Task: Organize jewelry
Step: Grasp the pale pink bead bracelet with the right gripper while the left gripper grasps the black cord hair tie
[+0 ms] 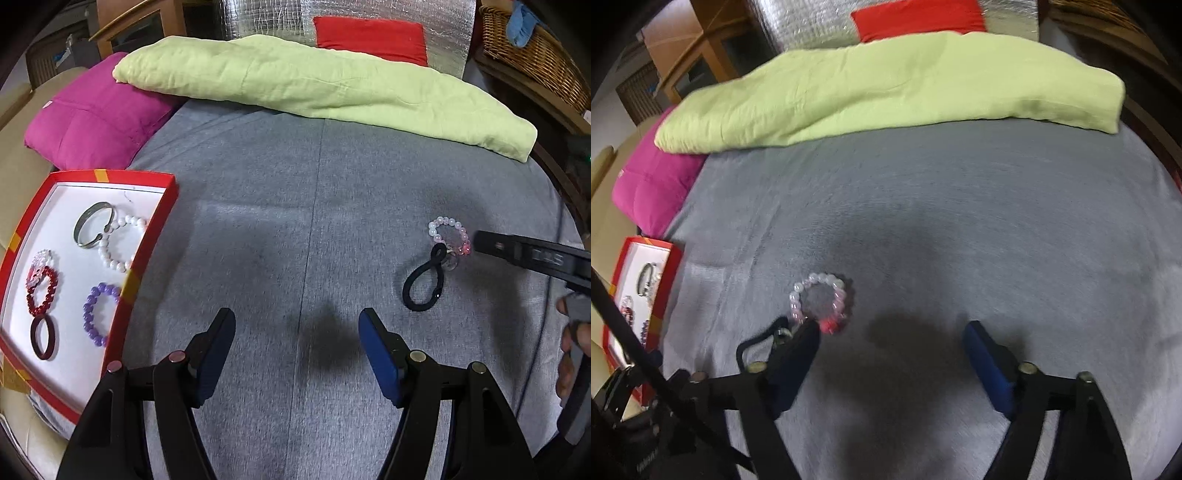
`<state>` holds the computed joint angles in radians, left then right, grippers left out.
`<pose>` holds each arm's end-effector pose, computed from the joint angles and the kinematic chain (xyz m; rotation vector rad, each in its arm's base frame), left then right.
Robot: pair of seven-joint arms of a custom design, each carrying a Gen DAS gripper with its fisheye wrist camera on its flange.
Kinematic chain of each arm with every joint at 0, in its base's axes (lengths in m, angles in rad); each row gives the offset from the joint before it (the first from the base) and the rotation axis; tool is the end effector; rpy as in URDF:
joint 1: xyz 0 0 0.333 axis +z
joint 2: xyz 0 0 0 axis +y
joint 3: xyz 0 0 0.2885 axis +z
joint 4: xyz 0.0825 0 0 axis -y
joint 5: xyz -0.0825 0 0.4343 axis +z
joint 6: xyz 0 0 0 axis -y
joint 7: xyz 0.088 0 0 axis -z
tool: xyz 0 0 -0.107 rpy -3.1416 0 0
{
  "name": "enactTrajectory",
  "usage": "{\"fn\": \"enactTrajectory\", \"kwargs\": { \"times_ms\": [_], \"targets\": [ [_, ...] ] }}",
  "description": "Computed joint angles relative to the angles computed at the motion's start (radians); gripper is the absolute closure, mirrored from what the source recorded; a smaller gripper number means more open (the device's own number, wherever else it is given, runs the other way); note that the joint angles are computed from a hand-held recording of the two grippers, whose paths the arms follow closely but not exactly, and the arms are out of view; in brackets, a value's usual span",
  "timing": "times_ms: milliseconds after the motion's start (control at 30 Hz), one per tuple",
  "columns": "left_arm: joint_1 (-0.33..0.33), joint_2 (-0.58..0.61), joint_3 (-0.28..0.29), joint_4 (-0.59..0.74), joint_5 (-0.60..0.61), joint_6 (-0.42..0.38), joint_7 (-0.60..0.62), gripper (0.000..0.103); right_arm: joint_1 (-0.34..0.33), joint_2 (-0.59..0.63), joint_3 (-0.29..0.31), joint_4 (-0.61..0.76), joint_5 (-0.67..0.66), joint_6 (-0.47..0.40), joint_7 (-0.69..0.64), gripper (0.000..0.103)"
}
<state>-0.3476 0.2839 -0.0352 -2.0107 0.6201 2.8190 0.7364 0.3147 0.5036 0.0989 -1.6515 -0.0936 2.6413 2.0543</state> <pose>0.6052 -0.2740 0.3060 -1.8015 1.9591 -0.6003 0.6865 0.2945 0.3232 -1.8702 1.9138 -0.2469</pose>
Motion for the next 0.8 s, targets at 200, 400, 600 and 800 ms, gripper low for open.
{"fn": "enactTrajectory", "kwargs": {
  "times_ms": [200, 400, 600, 800],
  "targets": [
    [0.007, 0.048, -0.004, 0.049, -0.043, 0.001, 0.052, 0.033, 0.063, 0.121, -0.039, 0.194, -0.088, -0.125, 0.026, 0.044],
    [-0.019, 0.085, 0.011, 0.096, -0.067, -0.001, 0.094, 0.033, 0.112, 0.177, -0.069, 0.293, -0.184, -0.224, -0.007, 0.054],
    [-0.045, 0.135, 0.01, 0.168, -0.093, -0.034, 0.15, 0.033, 0.077, 0.104, -0.055, 0.18, -0.17, -0.168, -0.021, 0.094],
    [-0.073, 0.186, 0.009, 0.234, -0.12, -0.062, 0.203, 0.033, 0.032, 0.032, -0.037, 0.06, -0.12, -0.081, -0.031, 0.094]
  ]
}}
